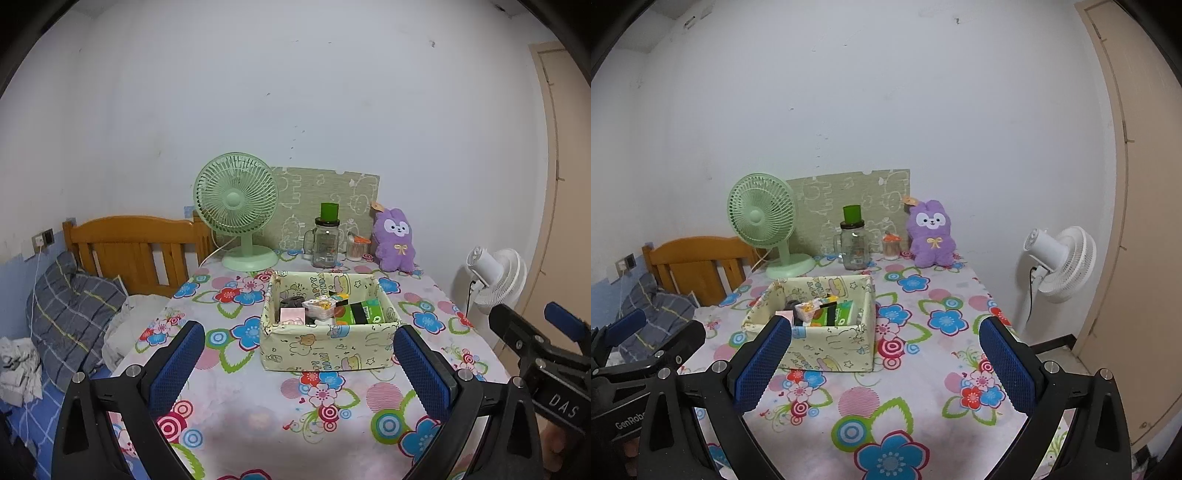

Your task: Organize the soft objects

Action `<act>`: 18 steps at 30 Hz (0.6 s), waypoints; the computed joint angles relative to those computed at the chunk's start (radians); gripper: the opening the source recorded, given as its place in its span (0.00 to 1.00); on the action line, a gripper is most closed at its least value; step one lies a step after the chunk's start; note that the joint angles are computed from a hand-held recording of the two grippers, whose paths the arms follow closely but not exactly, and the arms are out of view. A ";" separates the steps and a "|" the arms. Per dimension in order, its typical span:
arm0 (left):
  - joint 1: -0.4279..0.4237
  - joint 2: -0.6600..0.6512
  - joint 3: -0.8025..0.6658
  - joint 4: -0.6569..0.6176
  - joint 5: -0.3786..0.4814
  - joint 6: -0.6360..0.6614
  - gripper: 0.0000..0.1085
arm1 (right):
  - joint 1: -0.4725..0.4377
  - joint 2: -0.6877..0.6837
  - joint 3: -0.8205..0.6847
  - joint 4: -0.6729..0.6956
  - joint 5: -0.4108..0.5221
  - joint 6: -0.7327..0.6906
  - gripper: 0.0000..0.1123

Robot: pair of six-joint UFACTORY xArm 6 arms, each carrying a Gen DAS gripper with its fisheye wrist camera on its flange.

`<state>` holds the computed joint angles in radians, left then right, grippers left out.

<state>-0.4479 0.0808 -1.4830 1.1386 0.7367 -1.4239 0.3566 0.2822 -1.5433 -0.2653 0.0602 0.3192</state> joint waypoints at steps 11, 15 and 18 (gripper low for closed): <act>0.004 -0.003 0.003 0.006 -0.012 0.000 0.95 | 0.002 0.008 -0.012 0.047 0.014 -0.035 0.91; 0.006 -0.001 0.003 0.001 -0.013 0.006 0.95 | 0.001 0.015 -0.021 0.043 0.025 -0.026 0.91; 0.006 -0.002 0.005 -0.003 -0.012 0.009 0.95 | 0.002 0.018 -0.023 0.054 0.029 -0.036 0.91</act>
